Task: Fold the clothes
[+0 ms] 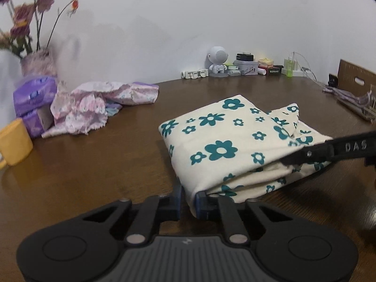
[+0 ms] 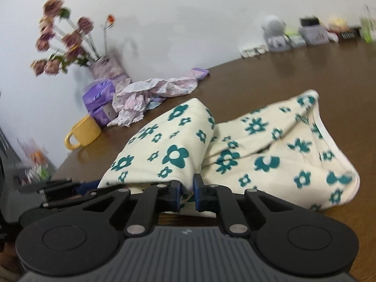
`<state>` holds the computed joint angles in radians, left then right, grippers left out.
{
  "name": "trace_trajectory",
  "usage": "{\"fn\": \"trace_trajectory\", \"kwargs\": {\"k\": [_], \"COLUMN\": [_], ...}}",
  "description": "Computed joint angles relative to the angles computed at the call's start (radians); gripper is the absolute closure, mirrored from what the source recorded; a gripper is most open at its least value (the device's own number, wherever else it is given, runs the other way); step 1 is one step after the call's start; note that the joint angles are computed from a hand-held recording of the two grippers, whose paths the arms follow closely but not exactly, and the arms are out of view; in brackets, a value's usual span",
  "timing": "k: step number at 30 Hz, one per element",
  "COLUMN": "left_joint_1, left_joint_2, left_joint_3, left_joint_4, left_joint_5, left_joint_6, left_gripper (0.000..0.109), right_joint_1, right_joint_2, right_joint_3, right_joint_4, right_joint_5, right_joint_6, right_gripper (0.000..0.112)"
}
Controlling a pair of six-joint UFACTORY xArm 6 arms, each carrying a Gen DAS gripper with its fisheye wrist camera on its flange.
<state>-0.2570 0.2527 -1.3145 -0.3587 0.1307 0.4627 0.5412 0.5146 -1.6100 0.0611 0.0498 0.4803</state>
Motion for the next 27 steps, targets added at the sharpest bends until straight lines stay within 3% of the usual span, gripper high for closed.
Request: {"fn": "trace_trajectory", "kwargs": {"k": [7, 10, 12, 13, 17, 19, 21, 25, 27], "left_joint_1": [0.003, 0.001, 0.005, 0.009, 0.040, 0.049, 0.059, 0.102, 0.120], "left_joint_2": [0.009, -0.020, -0.049, -0.064, -0.074, -0.033, 0.036, 0.249, 0.343], "left_joint_3": [-0.016, -0.003, 0.007, 0.009, -0.060, -0.139, -0.251, -0.567, -0.699], "left_joint_4": [-0.074, -0.173, -0.264, -0.313, -0.469, -0.437, -0.368, -0.253, -0.258], "left_joint_5": [0.028, 0.055, 0.070, 0.081, 0.154, 0.173, 0.231, 0.467, 0.555], "left_joint_6": [0.038, 0.134, 0.223, 0.269, 0.387, 0.337, 0.228, -0.079, -0.172], "left_gripper": [0.099, 0.080, 0.055, 0.053, 0.040, 0.036, 0.034, 0.034, 0.036], "right_joint_1": [0.002, 0.012, 0.014, 0.015, 0.014, 0.009, -0.018, -0.056, -0.072], "right_joint_2": [0.009, 0.004, -0.028, -0.048, -0.106, -0.101, -0.038, 0.162, 0.257], "right_joint_3": [0.005, -0.005, 0.028, 0.049, 0.092, 0.064, -0.044, -0.376, -0.527], "right_joint_4": [-0.014, 0.064, 0.020, 0.002, 0.085, 0.169, 0.102, 0.142, 0.172], "right_joint_5": [0.008, 0.045, 0.041, 0.035, 0.006, -0.003, 0.028, 0.179, 0.258], "right_joint_6": [0.038, -0.071, -0.075, -0.081, -0.192, -0.261, -0.181, -0.135, -0.116], "right_gripper": [0.103, 0.098, 0.083, 0.070, 0.062, 0.062, 0.062, 0.062, 0.063]}}
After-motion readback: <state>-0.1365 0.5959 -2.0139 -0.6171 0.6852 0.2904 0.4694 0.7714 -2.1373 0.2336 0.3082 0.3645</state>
